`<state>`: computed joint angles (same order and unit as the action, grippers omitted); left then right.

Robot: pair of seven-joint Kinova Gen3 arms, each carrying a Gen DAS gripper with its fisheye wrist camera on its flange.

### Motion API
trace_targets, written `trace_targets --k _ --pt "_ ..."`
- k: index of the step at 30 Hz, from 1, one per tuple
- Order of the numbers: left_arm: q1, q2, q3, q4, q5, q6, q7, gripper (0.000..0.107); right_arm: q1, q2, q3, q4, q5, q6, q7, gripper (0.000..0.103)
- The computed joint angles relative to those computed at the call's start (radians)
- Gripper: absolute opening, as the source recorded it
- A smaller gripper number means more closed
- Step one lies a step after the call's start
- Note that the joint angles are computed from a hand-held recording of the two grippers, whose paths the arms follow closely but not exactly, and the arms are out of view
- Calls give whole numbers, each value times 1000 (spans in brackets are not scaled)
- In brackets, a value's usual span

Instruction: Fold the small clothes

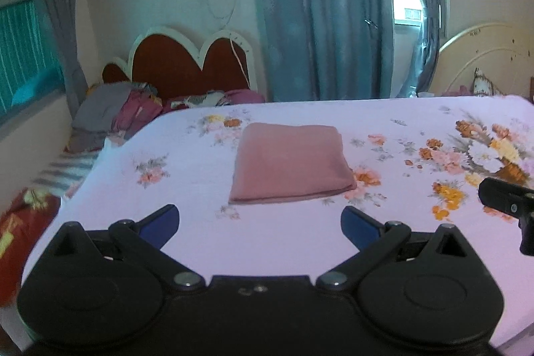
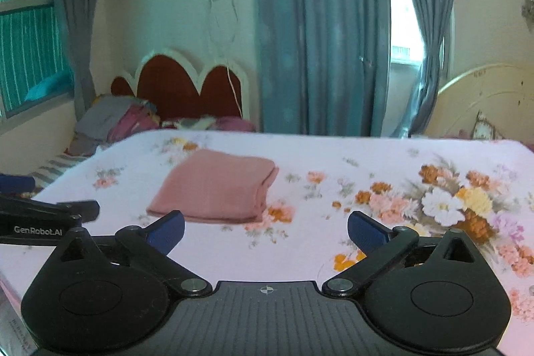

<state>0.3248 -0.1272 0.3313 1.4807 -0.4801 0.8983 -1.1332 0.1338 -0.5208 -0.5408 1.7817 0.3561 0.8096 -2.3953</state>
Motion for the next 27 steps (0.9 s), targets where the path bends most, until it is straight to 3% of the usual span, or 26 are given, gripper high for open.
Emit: trace_targets --k 5,14,27 --pt "-23 -47 3 27 5 10 34 103 1 -36 -12 2 -13 2 3 103" --pt "-74 -93 3 38 79 23 -11 103 23 -62 -16 8 -57 -24 28 103" --pt "-120 -111 30 53 97 8 -25 103 52 -83 0 21 -105 -58 55 103"
